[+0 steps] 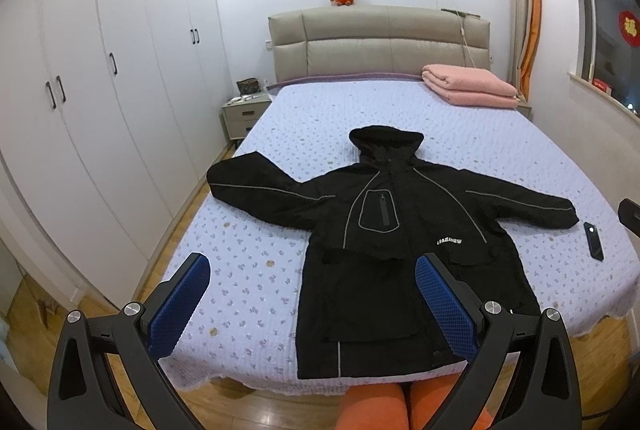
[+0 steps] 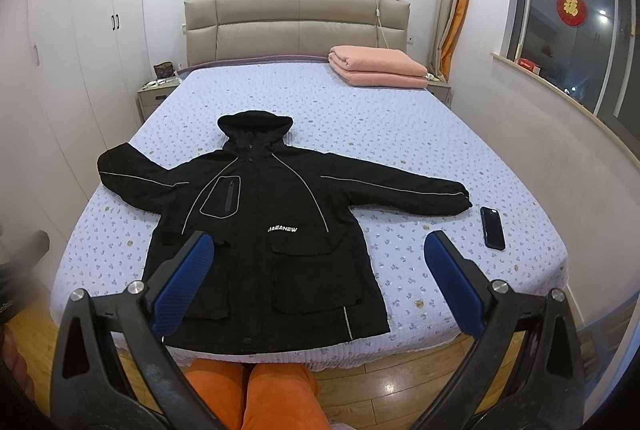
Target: Fold large clothes
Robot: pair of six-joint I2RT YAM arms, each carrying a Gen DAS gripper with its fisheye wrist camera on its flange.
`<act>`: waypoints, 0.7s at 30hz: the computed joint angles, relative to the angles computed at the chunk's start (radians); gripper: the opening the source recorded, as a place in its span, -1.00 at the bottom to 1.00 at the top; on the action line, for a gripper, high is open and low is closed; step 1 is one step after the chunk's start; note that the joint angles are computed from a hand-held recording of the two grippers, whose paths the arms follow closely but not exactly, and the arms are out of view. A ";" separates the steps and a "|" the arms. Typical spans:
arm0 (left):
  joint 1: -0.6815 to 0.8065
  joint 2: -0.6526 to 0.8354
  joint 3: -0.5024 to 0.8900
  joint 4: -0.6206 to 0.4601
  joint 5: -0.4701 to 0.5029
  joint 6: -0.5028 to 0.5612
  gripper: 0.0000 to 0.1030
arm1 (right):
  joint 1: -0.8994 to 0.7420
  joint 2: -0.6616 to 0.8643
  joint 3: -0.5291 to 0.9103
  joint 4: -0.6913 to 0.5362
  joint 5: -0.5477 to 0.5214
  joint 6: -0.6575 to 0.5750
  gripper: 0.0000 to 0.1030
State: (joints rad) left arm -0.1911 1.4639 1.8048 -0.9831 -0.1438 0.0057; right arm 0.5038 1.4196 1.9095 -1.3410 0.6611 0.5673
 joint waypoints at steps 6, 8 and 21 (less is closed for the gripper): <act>0.030 -0.049 0.007 -0.020 0.029 0.008 0.99 | 0.065 -0.006 0.033 -0.035 0.052 0.041 1.00; 0.042 -0.055 0.010 -0.021 0.043 0.014 0.99 | 0.083 -0.001 0.047 -0.042 0.071 0.047 1.00; -0.001 0.086 0.004 0.069 0.055 -0.022 0.99 | -0.068 -0.017 -0.142 0.141 -0.047 -0.014 1.00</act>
